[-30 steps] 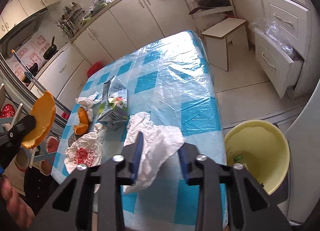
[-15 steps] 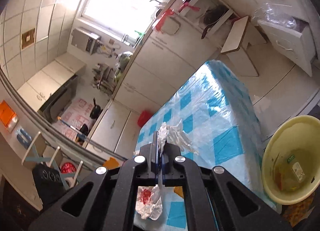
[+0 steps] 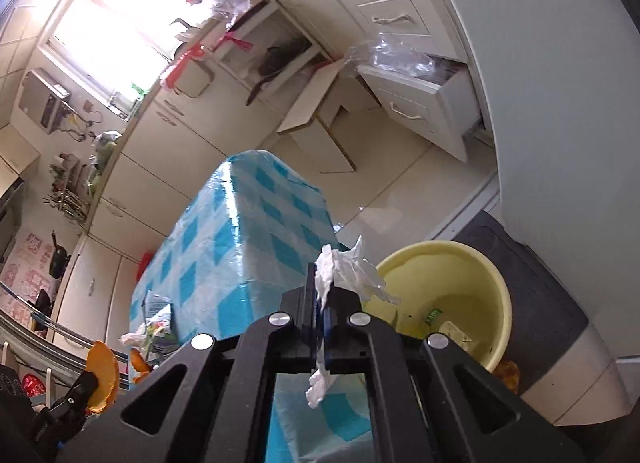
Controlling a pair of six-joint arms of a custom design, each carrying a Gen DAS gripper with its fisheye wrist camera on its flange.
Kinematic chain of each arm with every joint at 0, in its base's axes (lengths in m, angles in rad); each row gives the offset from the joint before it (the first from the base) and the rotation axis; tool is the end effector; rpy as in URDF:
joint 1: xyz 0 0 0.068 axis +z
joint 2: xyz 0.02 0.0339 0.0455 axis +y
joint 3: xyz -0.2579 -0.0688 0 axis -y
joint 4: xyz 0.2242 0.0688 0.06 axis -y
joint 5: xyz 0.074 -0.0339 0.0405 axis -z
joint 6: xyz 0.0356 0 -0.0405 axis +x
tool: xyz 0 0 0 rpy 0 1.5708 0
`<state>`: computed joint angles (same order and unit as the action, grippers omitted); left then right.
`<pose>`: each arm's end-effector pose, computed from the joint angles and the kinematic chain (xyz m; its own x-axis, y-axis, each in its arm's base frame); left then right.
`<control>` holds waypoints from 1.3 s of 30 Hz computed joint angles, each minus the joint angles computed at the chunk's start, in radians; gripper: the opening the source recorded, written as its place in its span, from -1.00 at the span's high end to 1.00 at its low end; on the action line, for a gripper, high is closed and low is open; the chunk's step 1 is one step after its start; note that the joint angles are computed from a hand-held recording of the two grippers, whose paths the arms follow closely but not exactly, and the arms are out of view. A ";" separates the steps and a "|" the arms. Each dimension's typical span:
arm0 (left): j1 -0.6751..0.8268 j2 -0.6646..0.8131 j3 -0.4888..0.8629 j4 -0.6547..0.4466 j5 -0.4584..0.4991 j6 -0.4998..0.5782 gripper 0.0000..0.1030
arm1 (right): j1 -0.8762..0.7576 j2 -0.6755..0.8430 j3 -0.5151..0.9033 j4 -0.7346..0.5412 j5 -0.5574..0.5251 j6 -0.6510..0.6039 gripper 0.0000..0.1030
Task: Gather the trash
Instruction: 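Release the tissue into the basin with the right gripper, then carry the orange peel with the left gripper and drop it into the basin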
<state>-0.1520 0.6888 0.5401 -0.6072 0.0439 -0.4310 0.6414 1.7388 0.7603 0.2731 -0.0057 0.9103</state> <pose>0.1295 -0.0214 0.2284 -0.6924 -0.3162 -0.6485 -0.1172 0.9362 -0.3313 0.2575 0.1925 0.1442 -0.7939 0.3927 -0.4642 0.0410 0.7963 0.6035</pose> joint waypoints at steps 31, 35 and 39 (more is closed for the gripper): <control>-0.513 0.820 0.139 0.472 -0.247 -0.167 0.47 | -0.040 -0.146 -0.138 0.096 0.176 0.094 -0.12; -0.525 0.784 0.134 0.454 -0.275 -0.171 0.27 | -0.040 -0.139 -0.131 0.097 0.168 0.090 -0.14; -0.509 0.729 0.123 0.429 -0.274 -0.171 0.21 | -0.032 -0.139 -0.123 0.088 0.176 0.086 -0.18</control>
<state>-0.6610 1.4179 0.6636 -0.1778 -0.2299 -0.6016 0.6095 1.5993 0.6374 0.3608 0.1701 0.9963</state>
